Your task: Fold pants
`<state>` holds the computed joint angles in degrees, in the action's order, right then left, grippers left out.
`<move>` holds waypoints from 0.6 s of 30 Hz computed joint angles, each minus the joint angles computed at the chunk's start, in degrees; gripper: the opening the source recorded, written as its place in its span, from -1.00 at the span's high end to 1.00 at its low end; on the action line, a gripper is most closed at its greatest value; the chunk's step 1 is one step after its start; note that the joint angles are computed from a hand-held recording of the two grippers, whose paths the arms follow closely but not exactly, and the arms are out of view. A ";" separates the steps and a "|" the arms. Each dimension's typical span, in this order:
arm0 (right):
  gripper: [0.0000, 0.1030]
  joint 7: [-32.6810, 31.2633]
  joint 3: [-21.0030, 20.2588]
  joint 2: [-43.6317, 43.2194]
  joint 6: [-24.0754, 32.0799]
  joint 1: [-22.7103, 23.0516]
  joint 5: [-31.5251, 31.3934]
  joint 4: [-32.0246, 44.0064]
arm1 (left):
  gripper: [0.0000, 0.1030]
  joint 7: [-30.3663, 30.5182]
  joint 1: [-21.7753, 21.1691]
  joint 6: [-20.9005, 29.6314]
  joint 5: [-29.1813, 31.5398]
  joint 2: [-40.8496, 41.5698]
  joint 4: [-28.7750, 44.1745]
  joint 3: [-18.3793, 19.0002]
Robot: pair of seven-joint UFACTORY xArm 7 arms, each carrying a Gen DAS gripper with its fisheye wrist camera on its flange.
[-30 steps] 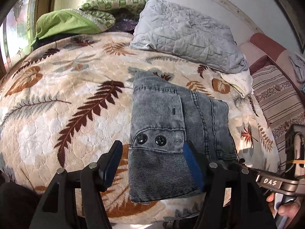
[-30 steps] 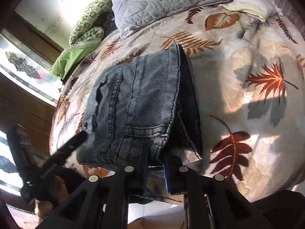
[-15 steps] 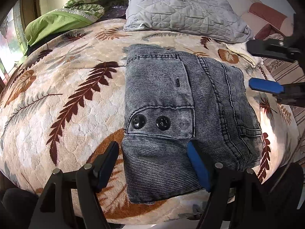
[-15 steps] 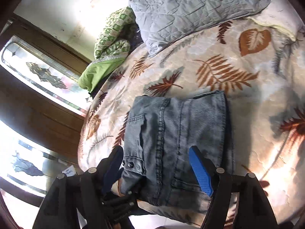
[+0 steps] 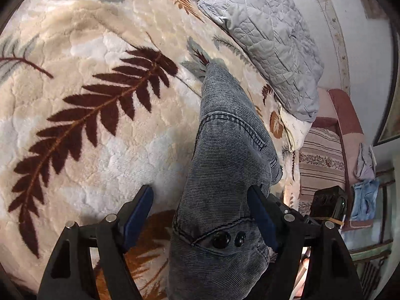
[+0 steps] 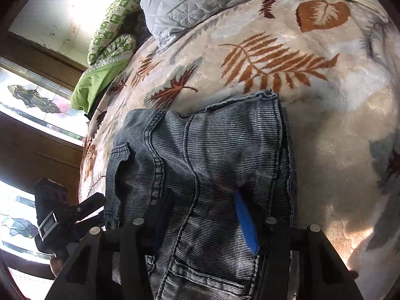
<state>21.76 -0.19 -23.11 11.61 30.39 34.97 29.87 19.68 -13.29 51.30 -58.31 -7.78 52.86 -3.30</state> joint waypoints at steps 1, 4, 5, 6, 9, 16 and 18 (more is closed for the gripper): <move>-0.05 -1.55 -1.22 -0.55 -0.59 1.22 1.17 -0.64 | -0.51 -0.27 -0.09 0.26 -0.94 0.52 0.54 0.04; -0.06 -6.69 -5.36 -1.26 -3.04 5.80 5.87 -1.84 | -0.28 2.05 -1.31 2.96 -4.76 2.52 2.16 1.08; -0.06 -8.10 -6.46 -1.30 -3.64 7.11 7.30 -1.97 | 0.04 1.19 -0.26 3.09 -2.79 3.61 2.87 -0.56; -0.06 -9.16 -7.17 -1.42 -3.95 7.93 8.36 -2.08 | 0.35 0.73 0.76 2.24 -0.80 4.13 2.84 -2.10; -0.05 -11.31 -7.72 -1.48 -4.12 8.66 9.82 -2.10 | 0.54 1.84 -0.66 -1.86 3.25 2.32 2.36 -2.49; -0.06 -12.24 -6.74 -1.99 -4.18 8.01 10.37 -2.44 | -0.40 -0.20 -3.99 -5.02 11.87 1.18 3.95 -1.93; -0.13 -11.07 -6.04 -3.56 -1.46 6.47 9.47 -2.33 | -0.62 -0.78 -2.68 -4.06 7.20 2.00 4.70 -0.53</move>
<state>10.68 -6.24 -26.66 10.15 36.85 44.44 27.54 18.90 -15.98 47.24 -51.10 -5.78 57.56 -3.84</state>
